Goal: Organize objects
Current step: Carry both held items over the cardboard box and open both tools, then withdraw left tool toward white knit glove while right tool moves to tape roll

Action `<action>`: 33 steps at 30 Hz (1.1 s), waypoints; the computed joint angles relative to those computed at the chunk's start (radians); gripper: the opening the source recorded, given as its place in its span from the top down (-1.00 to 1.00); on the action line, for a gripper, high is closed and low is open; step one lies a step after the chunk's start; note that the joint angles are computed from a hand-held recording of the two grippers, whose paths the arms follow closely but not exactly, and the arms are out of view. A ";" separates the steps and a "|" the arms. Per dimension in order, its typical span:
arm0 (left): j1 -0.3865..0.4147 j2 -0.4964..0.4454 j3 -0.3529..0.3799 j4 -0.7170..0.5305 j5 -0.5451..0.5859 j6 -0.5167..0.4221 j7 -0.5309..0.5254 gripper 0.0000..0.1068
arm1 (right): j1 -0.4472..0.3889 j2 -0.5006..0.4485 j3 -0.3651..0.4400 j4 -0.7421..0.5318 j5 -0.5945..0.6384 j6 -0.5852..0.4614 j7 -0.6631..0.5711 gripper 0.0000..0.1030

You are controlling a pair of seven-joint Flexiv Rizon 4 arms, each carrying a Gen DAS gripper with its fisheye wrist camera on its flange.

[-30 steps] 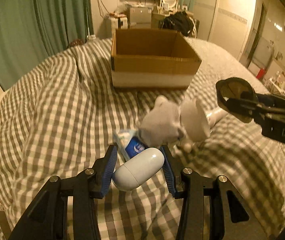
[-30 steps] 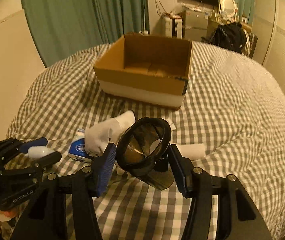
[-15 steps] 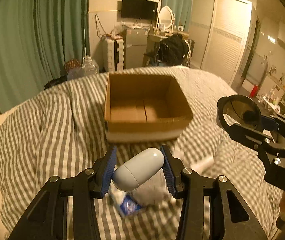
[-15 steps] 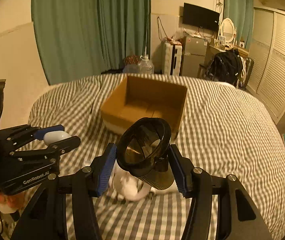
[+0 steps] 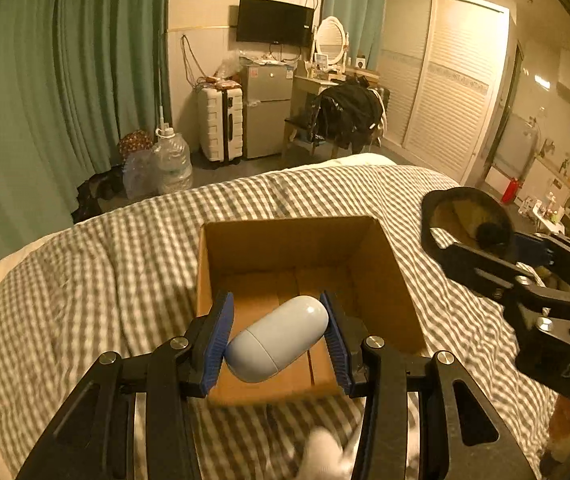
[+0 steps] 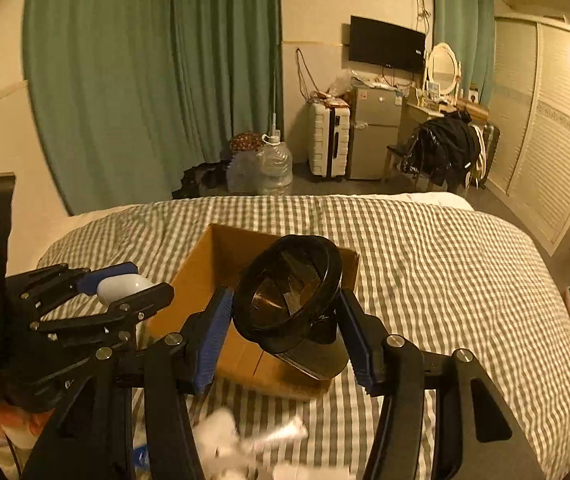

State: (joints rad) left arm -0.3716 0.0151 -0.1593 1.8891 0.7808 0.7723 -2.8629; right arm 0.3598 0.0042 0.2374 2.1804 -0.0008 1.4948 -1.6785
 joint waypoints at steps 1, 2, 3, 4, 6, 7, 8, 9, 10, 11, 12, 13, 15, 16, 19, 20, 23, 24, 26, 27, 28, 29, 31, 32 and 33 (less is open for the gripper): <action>0.014 -0.021 0.010 -0.003 -0.005 0.028 0.011 0.16 | 0.003 -0.031 -0.007 -0.022 -0.016 0.001 0.013 -0.04; 0.019 -0.034 0.017 -0.002 -0.007 0.044 0.014 0.16 | 0.004 -0.063 -0.012 -0.047 -0.033 0.000 0.028 -0.04; 0.029 -0.055 0.029 -0.002 -0.016 0.074 0.026 0.16 | 0.005 -0.108 -0.018 -0.084 -0.047 -0.008 0.041 -0.04; 0.035 -0.071 0.040 -0.001 -0.024 0.097 0.038 0.16 | -0.001 -0.137 -0.014 -0.112 -0.046 -0.016 0.044 -0.04; 0.042 -0.113 0.060 -0.005 -0.036 0.134 0.060 0.16 | -0.023 -0.204 0.007 -0.173 -0.025 -0.038 0.035 -0.04; 0.043 -0.128 0.071 -0.005 -0.042 0.151 0.069 0.16 | -0.033 -0.229 0.016 -0.196 -0.020 -0.047 0.030 -0.04; 0.046 -0.148 0.084 -0.004 -0.047 0.177 0.075 0.16 | -0.035 -0.262 0.017 -0.222 -0.025 -0.057 0.034 -0.04; 0.046 -0.161 0.096 -0.002 -0.050 0.199 0.078 0.16 | -0.038 -0.287 0.016 -0.234 -0.031 -0.055 0.038 -0.04; 0.043 -0.172 0.108 -0.002 -0.049 0.216 0.074 0.16 | -0.040 -0.306 0.016 -0.240 -0.039 -0.054 0.044 -0.04; 0.041 -0.184 0.120 0.000 -0.046 0.238 0.070 0.16 | -0.046 -0.329 0.020 -0.257 -0.044 -0.061 0.044 -0.04; 0.037 -0.197 0.131 -0.002 -0.041 0.254 0.064 0.16 | -0.046 -0.356 0.018 -0.266 -0.049 -0.058 0.051 -0.04; 0.032 -0.204 0.140 -0.002 -0.041 0.264 0.065 0.16 | -0.054 -0.376 0.025 -0.282 -0.052 -0.065 0.053 -0.04; 0.023 -0.224 0.156 -0.001 -0.034 0.284 0.066 0.16 | -0.066 -0.412 0.037 -0.298 -0.050 -0.063 0.058 -0.04; 0.018 -0.229 0.164 0.000 -0.033 0.293 0.066 0.16 | -0.073 -0.420 0.043 -0.300 -0.051 -0.064 0.059 -0.04; -0.003 -0.238 0.180 -0.003 -0.027 0.287 0.066 0.15 | -0.057 -0.427 0.022 -0.278 -0.078 -0.024 0.080 -0.04; -0.009 -0.238 0.181 -0.003 -0.032 0.281 0.071 0.15 | -0.056 -0.424 0.021 -0.268 -0.084 -0.010 0.088 -0.05; -0.015 -0.220 0.176 0.008 -0.075 0.263 0.092 0.01 | -0.101 -0.405 0.073 -0.251 -0.067 0.023 0.079 -0.47; -0.018 -0.209 0.176 0.012 -0.078 0.264 0.091 -0.08 | -0.094 -0.393 0.064 -0.241 -0.072 0.038 0.090 -0.59; -0.030 -0.180 0.170 0.009 -0.072 0.225 0.079 -0.64 | -0.086 -0.354 0.049 -0.213 -0.086 0.073 0.111 -0.59; -0.042 -0.159 0.163 0.002 -0.056 0.181 0.061 -0.70 | -0.096 -0.326 0.056 -0.200 -0.088 0.075 0.114 -0.61; -0.047 -0.141 0.153 -0.002 -0.043 0.154 0.049 -0.71 | -0.095 -0.305 0.053 -0.195 -0.093 0.068 0.125 -0.61; -0.050 -0.115 0.141 -0.002 -0.036 0.127 0.043 -0.71 | -0.093 -0.280 0.045 -0.184 -0.099 0.066 0.136 -0.63; -0.046 -0.070 0.113 -0.001 -0.028 0.080 0.036 -0.77 | -0.117 -0.221 0.064 -0.169 -0.086 0.044 0.125 -0.67; -0.048 -0.045 0.095 -0.001 -0.019 0.045 0.024 -0.86 | -0.123 -0.191 0.068 -0.158 -0.076 0.039 0.118 -0.73; -0.051 -0.016 0.075 -0.003 -0.007 -0.002 0.006 -0.88 | -0.115 -0.145 0.050 -0.130 -0.086 0.045 0.131 -0.84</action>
